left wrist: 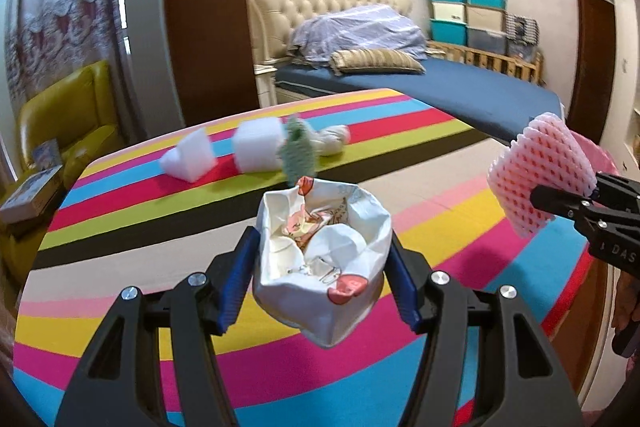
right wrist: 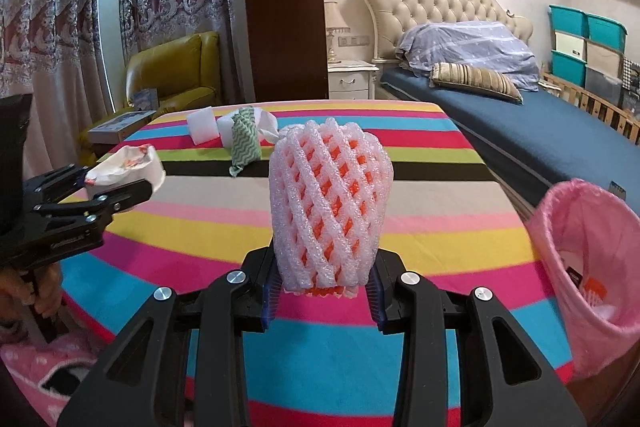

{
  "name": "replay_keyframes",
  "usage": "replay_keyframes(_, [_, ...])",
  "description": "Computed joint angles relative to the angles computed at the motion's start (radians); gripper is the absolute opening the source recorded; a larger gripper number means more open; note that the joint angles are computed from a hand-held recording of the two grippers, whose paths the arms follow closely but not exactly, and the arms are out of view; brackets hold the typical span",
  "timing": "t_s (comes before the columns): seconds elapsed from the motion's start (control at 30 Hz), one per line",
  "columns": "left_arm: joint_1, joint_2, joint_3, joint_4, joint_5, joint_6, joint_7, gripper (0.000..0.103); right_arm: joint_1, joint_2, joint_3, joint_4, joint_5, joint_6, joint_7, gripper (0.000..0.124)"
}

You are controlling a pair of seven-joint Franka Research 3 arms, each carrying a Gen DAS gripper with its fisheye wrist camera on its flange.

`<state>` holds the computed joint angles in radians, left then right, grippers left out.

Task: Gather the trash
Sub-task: 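Carry the paper cup and foam net over the wastebasket with both grippers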

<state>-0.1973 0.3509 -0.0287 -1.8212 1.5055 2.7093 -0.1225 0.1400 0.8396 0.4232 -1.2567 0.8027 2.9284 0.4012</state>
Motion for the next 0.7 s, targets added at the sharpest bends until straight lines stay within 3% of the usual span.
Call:
replay_keyframes(0.17, [-0.008,0.055,-0.009,0.076,-0.051,0.044,0.101,0.059,-0.081,-0.037,0.065,-0.077,0.073,0.04,-0.092,0.036])
replay_keyframes(0.4, [-0.038,0.161,-0.003,0.21,-0.215,0.12,0.335,0.059,-0.128,-0.053,0.07,-0.108,0.143,0.083,-0.136,0.036])
replay_keyframes(0.57, [-0.043,0.268,-0.038,0.352,-0.389,0.147,0.563,0.06,-0.165,-0.042,0.076,-0.095,0.187,0.129,-0.14,0.036])
replay_keyframes(0.7, [-0.029,0.397,-0.11,0.543,-0.566,0.126,0.793,0.06,-0.158,-0.02,0.022,-0.048,0.165,0.148,-0.052,0.036])
